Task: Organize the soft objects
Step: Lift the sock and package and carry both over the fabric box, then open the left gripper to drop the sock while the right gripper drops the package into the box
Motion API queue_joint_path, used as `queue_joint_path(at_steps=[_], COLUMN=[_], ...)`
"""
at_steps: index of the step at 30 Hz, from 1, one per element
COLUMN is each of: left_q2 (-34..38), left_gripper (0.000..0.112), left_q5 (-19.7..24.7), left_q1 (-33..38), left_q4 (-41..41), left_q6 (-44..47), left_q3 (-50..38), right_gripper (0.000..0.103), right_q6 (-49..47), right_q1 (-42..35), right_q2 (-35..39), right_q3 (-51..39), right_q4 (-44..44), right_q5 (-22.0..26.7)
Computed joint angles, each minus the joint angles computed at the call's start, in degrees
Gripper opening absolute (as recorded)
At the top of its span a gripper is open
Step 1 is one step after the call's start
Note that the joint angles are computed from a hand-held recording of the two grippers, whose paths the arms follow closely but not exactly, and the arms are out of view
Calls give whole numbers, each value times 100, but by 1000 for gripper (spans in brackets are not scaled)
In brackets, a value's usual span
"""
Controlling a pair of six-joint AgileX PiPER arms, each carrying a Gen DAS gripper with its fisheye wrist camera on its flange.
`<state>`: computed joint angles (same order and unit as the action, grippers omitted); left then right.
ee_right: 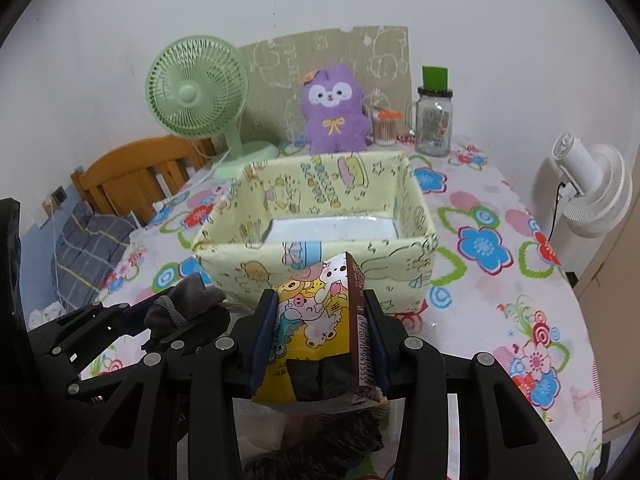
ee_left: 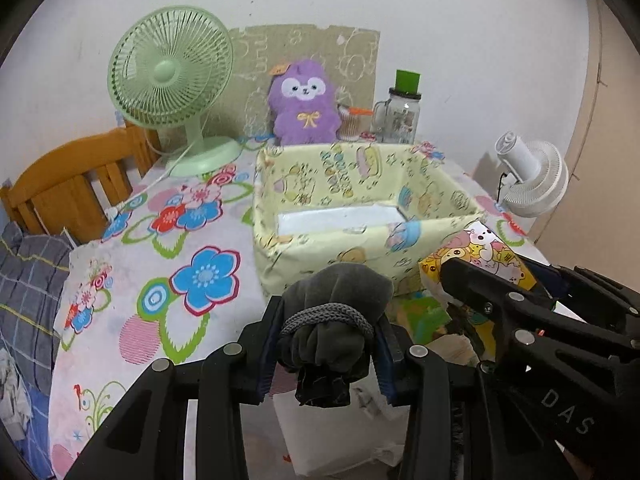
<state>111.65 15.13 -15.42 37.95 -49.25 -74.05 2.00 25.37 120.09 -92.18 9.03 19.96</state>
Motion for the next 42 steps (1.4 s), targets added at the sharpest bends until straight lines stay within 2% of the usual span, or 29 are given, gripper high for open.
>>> queue_joint_path(at_steps=[11, 19, 24, 33, 37, 42], left_q2=[-266, -260, -140, 352, 625, 1039], left_gripper=[41, 41, 41, 42, 42, 42], left_q5=[238, 461, 545, 776, 877, 1067], left_q1=[-249, -316, -289, -268, -214, -96], left_q4=[69, 36, -202, -142, -578, -1110], left_q6=[-20, 78, 311, 402, 861, 1398], left_q3=[-245, -592, -889, -1703, -2137, -2733], right_gripper=[45, 45, 45, 45, 45, 45], right_q6=[-23, -275, -294, -160, -56, 69], right_q1=[-124, -215, -259, -386, -407, -441], right_q2=[-477, -482, -316, 206, 456, 1022], right_q3=[90, -187, -539, -1391, -1779, -2656], right_q4=[-122, 47, 20, -8, -101, -166], right_q5=[-7, 92, 187, 433, 555, 988])
